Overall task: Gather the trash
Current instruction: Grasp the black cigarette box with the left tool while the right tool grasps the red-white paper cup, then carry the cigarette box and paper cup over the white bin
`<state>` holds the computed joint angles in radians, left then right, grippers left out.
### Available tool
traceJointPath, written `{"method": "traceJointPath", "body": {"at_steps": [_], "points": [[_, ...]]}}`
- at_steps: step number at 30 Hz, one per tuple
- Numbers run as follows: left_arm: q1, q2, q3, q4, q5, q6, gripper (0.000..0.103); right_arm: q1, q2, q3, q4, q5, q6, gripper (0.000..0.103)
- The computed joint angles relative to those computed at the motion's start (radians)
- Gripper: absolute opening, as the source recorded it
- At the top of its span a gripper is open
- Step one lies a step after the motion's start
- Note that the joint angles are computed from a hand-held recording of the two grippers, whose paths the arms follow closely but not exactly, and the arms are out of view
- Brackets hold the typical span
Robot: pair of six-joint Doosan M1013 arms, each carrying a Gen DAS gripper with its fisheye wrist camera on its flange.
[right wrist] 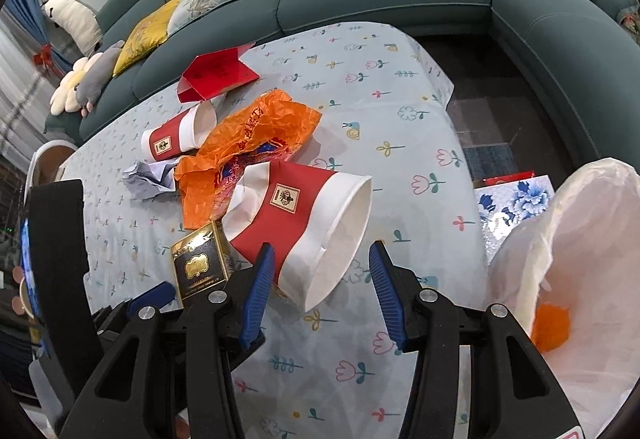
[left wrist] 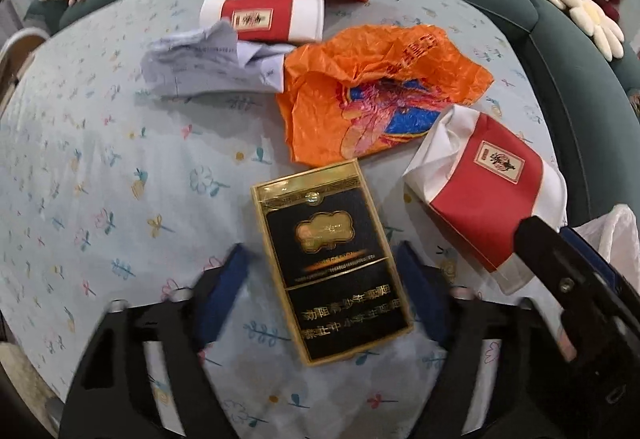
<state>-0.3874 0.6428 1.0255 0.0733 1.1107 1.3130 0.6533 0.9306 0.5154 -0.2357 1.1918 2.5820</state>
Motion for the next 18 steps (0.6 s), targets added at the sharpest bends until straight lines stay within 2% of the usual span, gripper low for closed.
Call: {"method": "traceJointPath", "body": {"at_steps": [2,6,7,12,18], "points": [[0.007,-0.002,0.002,-0.024,-0.003,0.023,0.058,0.0,0.007,-0.011,0.005,0.001,-0.009,0.043],[0.017,-0.013,0.012,-0.057,-0.002,0.029,0.058,0.001,0.013,-0.023,0.016,0.0,-0.017,0.016],[0.017,-0.011,0.009,-0.061,-0.002,0.03,0.058,0.002,0.012,-0.021,0.014,-0.001,-0.017,0.012],[0.018,-0.024,0.017,-0.08,-0.013,0.039,0.058,0.009,-0.02,0.023,-0.016,-0.03,0.006,0.004],[0.01,-0.059,0.038,-0.112,-0.034,0.064,0.058,0.02,-0.084,0.104,-0.083,-0.065,0.062,0.004]]}}
